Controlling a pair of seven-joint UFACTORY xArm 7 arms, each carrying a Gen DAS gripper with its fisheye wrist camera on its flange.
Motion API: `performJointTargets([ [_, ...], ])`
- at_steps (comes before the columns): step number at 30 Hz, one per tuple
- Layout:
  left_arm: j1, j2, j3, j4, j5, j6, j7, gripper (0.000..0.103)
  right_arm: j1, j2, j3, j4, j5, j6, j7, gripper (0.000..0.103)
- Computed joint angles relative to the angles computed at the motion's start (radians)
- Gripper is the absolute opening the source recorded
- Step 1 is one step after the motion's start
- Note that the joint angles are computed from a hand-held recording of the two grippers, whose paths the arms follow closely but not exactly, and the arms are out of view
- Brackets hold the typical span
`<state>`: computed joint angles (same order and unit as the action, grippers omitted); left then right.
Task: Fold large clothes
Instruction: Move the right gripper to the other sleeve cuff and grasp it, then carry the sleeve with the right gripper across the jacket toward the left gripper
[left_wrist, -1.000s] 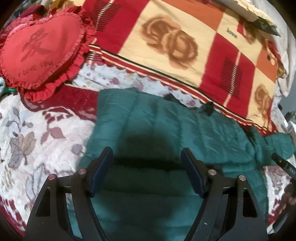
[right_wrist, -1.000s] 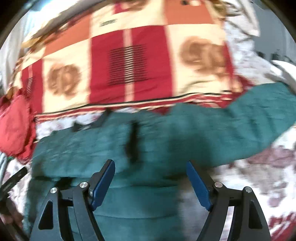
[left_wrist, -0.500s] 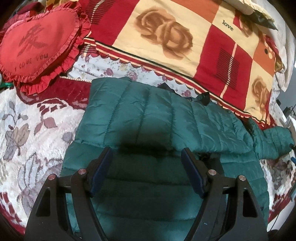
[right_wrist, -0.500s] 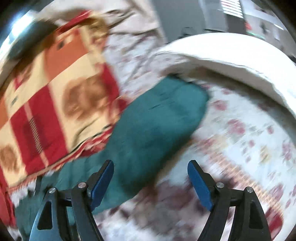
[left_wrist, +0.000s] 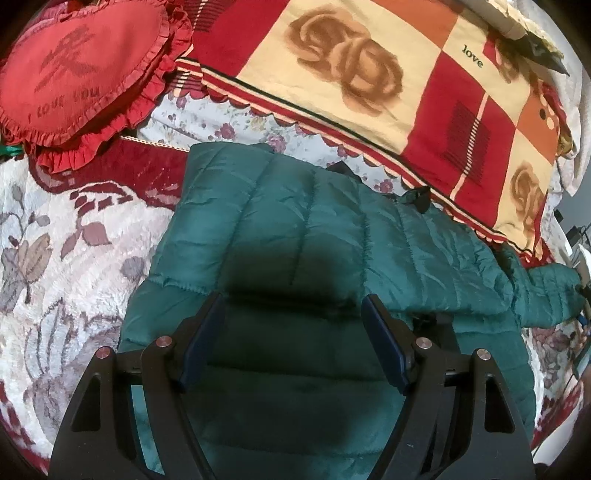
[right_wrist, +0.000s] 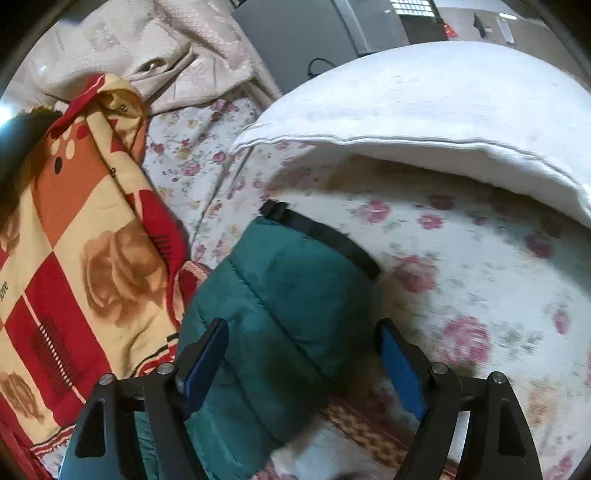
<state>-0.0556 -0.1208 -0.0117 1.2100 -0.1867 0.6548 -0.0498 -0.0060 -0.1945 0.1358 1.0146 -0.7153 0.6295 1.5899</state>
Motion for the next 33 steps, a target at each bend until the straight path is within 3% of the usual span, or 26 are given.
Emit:
performJointTargets([
  [2, 0.001, 0.004, 0.000, 0.002, 0.004, 0.003, -0.003, 0.077, 0.008, 0.025, 0.001, 0.028, 0.016, 0.034, -0.022, 0.040],
  [6, 0.003, 0.001, 0.005, 0.000, -0.009, 0.002, 0.004, 0.077, 0.017, 0.002, -0.004, 0.015, 0.003, -0.009, -0.027, 0.019],
  [11, 0.007, -0.011, 0.010, -0.007, -0.028, -0.006, 0.002, 0.077, 0.022, -0.053, 0.019, 0.013, 0.022, -0.100, -0.061, 0.016],
  [17, 0.009, -0.032, 0.004, -0.022, 0.009, -0.019, -0.016, 0.077, 0.062, -0.018, 0.074, 0.122, 0.052, -0.114, -0.190, 0.016],
  [26, 0.007, -0.046, 0.009, -0.030, 0.016, -0.013, -0.011, 0.077, 0.254, 0.176, 0.096, 0.395, 0.168, -0.060, -0.424, 0.016],
  [33, 0.006, -0.062, 0.014, -0.043, 0.001, -0.017, 0.004, 0.077, 0.396, 0.387, 0.074, 0.666, 0.229, 0.013, -0.517, 0.016],
])
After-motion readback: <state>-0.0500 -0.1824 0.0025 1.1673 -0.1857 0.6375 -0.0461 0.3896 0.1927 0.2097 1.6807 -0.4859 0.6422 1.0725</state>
